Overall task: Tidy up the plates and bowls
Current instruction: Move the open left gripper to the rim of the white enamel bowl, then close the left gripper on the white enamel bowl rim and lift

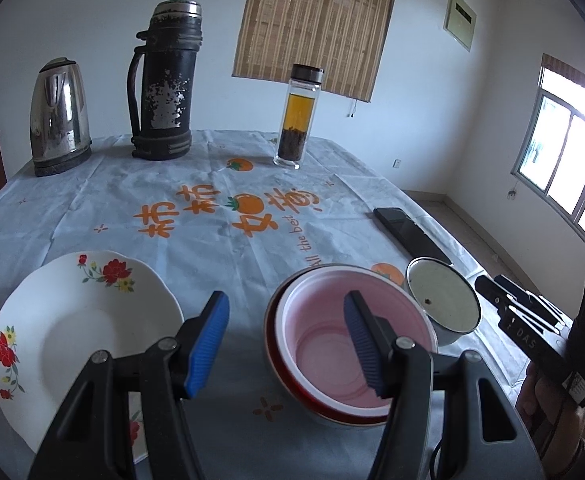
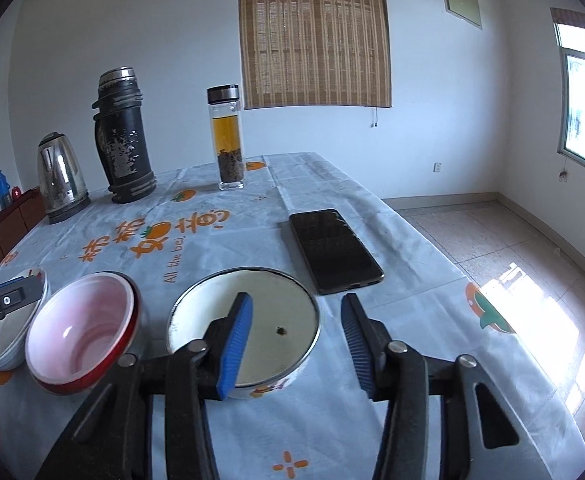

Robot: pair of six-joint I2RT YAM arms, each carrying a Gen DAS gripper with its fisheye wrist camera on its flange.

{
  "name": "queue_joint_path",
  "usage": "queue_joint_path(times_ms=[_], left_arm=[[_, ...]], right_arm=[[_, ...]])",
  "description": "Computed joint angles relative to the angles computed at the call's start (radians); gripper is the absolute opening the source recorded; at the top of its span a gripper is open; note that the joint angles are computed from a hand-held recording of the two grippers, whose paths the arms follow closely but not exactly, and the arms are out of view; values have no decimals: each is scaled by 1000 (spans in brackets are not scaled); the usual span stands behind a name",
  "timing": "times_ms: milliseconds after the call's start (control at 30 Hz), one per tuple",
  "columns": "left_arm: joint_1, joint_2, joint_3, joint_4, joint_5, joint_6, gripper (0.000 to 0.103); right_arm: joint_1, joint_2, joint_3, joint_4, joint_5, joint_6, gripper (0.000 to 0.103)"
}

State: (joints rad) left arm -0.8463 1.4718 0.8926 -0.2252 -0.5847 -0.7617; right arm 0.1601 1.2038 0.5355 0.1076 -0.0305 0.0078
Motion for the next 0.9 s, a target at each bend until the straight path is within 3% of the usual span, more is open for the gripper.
queue_joint_path(times_ms=[233,433,467,533,633,700,900], left_arm=[[-41,32,99,-82,-44,2,60],[-41,123,205,-82,11,9,58],[-45,143,225,-86,15,9,57],[-52,179,263,-92,24,16,52],[-66,221,307,-103,27,33,44],[-71,247,333,-109,39,41,33],[-88,324,409,-138,72,51,22]], right_arm=[[-57,86,26,29,-50,2,27],[-70,140,70,-10,-103,-5,26],[-73,155,82,-22,-115,-9,21],[-75,181,104,-46,-130,-14,12],[-87,180,101,-43,-152,-11,9],[-89,178,99,-40,-154,-7,8],[-119,176,95,-30,-159,33,6]])
